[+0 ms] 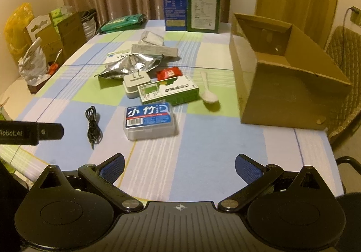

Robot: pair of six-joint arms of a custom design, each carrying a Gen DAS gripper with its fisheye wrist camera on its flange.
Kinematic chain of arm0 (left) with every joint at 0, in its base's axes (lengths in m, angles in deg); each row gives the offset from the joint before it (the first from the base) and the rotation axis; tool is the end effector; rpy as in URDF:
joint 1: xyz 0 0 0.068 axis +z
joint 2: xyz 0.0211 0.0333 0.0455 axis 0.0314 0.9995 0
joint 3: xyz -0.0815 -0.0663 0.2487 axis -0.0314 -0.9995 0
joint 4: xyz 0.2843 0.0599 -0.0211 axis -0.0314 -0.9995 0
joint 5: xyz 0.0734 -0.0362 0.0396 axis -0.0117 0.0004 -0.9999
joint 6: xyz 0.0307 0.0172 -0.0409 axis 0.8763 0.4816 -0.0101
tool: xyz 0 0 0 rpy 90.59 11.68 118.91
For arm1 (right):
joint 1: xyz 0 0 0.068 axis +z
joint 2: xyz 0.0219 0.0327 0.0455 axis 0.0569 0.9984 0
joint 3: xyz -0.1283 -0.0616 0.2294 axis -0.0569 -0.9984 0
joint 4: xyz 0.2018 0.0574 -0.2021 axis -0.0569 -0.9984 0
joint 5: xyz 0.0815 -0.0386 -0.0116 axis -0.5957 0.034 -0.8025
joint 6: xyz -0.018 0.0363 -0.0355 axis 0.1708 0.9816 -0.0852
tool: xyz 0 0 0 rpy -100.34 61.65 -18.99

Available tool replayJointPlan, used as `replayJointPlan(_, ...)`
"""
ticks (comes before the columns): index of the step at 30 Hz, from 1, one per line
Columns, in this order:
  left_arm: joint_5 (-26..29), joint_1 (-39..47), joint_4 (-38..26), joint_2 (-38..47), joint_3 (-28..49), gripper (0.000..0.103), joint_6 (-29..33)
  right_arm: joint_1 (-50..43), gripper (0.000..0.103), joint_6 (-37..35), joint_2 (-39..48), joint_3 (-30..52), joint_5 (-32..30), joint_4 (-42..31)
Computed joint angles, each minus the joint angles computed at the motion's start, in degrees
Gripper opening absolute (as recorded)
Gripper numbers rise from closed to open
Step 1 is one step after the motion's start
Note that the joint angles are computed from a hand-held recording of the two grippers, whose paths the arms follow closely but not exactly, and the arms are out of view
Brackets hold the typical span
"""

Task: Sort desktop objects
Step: 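Reach the left tool to the black cable while the right tool grasps the floss box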

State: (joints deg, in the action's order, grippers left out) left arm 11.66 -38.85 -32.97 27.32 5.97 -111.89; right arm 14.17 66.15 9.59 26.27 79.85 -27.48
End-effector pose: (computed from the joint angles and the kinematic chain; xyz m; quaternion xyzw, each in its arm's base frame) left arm 0.2964 -0.2391 0.1602 0.0059 0.9420 -0.0549 0.3311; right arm 0.2526 0.0499 0.1431 -0.0797 0.9283 0.0560 0.3589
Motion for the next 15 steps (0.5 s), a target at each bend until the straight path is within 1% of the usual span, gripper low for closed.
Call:
replayJointPlan(6, 2.9, 2.8, 1.4, 3.4, 2.0, 0.102, 0.9, 1.3, 0.101, -1.5, 6.0, 1.4, -1.5, 4.9)
replayJointPlan(11, 4.3, 5.0, 1.8, 7.8, 5.1, 0.102, 1.4, 2.5, 0.101, -1.8, 13.1, 4.5, -0.4, 8.4)
replayJointPlan(15, 5.2, 6.3, 2.7, 11.2, 7.3, 0.101, 3.7, 2.4, 0.101, -1.8, 18.0, 7.0, 0.2, 10.4)
